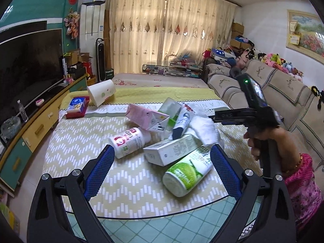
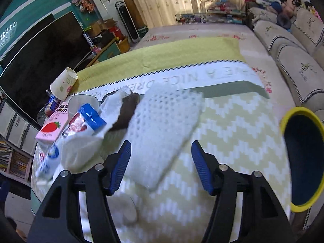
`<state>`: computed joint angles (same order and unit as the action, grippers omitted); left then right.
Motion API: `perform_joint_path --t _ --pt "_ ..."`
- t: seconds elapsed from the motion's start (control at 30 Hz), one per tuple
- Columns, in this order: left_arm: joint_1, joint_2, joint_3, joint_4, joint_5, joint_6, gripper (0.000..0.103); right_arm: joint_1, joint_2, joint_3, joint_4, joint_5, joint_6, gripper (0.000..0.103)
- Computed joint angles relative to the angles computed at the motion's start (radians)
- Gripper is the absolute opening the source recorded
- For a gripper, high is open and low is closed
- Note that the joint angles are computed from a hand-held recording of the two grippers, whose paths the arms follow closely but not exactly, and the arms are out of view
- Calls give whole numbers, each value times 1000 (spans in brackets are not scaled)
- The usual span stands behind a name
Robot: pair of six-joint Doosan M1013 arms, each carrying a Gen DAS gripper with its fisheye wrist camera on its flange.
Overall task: Collect trash
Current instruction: 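Grasp the white bubble-wrap fruit net with the right gripper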
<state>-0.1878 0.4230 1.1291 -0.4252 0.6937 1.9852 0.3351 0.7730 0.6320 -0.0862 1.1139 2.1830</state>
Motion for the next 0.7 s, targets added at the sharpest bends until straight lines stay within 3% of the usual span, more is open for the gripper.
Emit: perform_joint_path --t 0.1,0.27,0.37,0.43,0.47,0.7 --pt "9 3 3 -4 -3 -9 94 2 44 -72 -12 65 6 61" --pt "17 8 8 -13 -1 -18 94 10 85 -137 -33 108 8 61" --pt "17 9 11 -18 2 -18 94 9 82 -130 -24 92 -2 45" --pt "15 9 14 -18 0 -14 94 10 75 -120 -39 81 3 20" --pt "15 9 14 -17 0 -14 94 10 60 -94 -55 63 10 14" --pt "12 11 15 -25 0 -5 94 6 -34 63 -104 -50 48 10"
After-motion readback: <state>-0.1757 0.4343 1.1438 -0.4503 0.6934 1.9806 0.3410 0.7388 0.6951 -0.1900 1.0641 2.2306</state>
